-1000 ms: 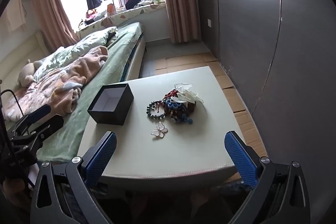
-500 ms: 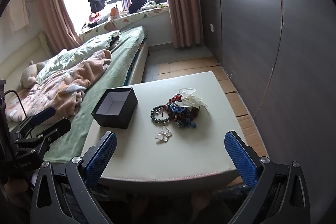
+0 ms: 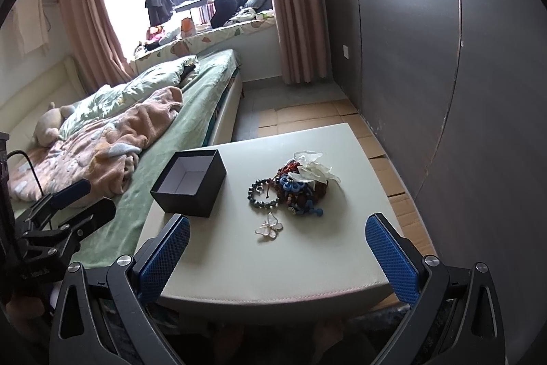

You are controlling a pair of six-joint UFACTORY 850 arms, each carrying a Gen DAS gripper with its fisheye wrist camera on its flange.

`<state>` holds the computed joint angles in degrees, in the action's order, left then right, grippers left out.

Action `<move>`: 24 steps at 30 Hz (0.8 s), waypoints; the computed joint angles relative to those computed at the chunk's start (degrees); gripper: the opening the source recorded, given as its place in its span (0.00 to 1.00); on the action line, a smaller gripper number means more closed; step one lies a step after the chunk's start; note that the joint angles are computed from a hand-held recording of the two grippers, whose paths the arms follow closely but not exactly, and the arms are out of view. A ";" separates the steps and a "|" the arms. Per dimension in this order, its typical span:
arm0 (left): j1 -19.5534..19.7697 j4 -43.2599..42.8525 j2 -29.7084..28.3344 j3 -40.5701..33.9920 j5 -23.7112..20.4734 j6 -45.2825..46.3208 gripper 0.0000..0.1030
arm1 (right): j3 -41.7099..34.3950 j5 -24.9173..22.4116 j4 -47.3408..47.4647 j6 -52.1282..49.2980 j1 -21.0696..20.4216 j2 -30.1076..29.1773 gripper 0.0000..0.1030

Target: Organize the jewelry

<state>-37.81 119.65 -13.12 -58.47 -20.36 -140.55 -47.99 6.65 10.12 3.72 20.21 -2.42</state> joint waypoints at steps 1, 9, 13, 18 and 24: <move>0.01 0.08 -0.02 -0.03 0.02 -0.12 0.95 | 0.18 0.32 1.54 -1.53 0.17 0.09 1.00; 0.00 -2.17 -0.28 -0.39 0.11 2.31 0.95 | 0.62 1.52 10.39 -10.74 1.14 0.70 1.00; 0.12 -1.77 -0.14 -0.28 0.17 1.62 0.95 | 0.53 1.42 13.22 -13.67 1.42 0.65 1.00; 0.09 -1.04 -0.13 -0.27 0.54 1.03 0.95 | 0.54 2.02 14.64 -14.92 1.60 0.58 1.00; -0.14 1.22 0.02 -0.15 0.57 -1.11 0.95 | 0.41 2.51 17.70 -17.10 1.60 0.31 1.00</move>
